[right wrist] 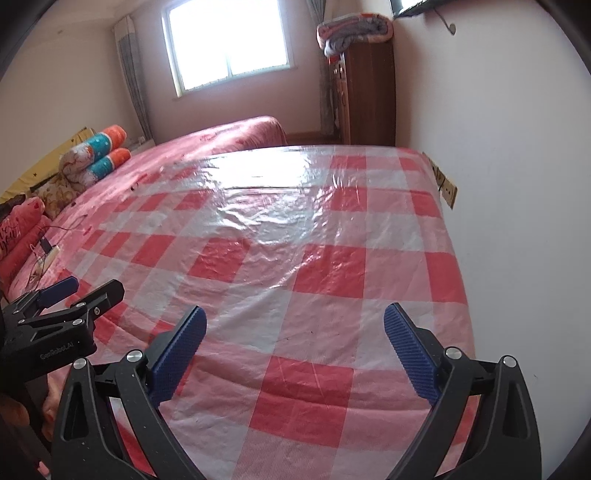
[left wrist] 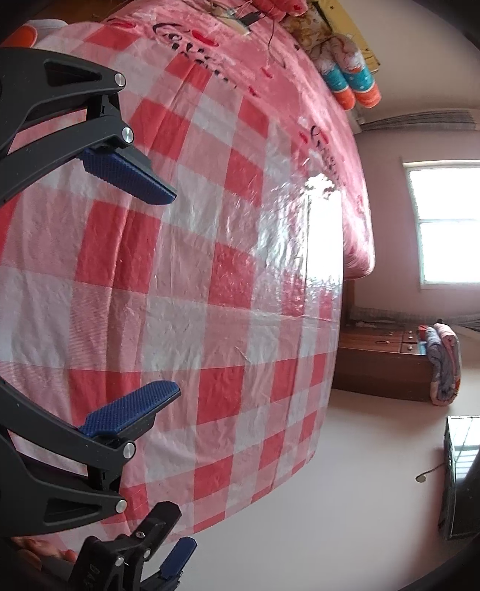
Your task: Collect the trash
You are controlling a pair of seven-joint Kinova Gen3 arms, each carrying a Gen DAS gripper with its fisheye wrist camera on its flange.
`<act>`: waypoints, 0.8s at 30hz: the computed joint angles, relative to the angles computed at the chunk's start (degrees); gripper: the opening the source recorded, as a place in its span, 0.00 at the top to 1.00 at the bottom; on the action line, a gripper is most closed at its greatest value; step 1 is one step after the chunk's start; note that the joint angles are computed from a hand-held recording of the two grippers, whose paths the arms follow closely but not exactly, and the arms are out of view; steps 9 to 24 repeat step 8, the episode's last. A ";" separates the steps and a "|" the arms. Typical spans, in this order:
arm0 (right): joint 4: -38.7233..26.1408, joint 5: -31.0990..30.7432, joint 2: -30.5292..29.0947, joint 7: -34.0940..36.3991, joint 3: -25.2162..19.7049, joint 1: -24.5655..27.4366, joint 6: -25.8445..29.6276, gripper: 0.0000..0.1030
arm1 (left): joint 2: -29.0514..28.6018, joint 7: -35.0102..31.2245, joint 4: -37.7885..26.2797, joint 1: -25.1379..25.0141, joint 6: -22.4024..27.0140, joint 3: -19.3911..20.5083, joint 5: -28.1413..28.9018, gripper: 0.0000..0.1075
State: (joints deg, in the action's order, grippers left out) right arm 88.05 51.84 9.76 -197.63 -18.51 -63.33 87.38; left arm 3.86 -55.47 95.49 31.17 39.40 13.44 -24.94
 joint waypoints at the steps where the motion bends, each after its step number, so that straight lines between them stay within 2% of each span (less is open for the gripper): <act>1: -0.32 -0.79 0.22 0.86 0.29 0.69 -0.48 0.07 | 1.08 -0.83 -0.88 -0.22 0.33 0.01 0.61 0.10; 4: -1.55 -3.39 0.95 3.73 1.38 2.72 -1.85 0.07 | 4.06 -2.08 -3.61 0.04 2.16 -0.60 2.10 0.10; 8: -3.84 -6.68 2.28 7.94 2.93 4.98 -2.38 0.07 | 8.28 -6.26 -8.31 -0.52 5.39 -1.61 7.57 0.10; 24: -3.84 -6.68 2.28 7.94 2.93 4.98 -2.38 0.07 | 8.28 -6.26 -8.31 -0.52 5.39 -1.61 7.57 0.10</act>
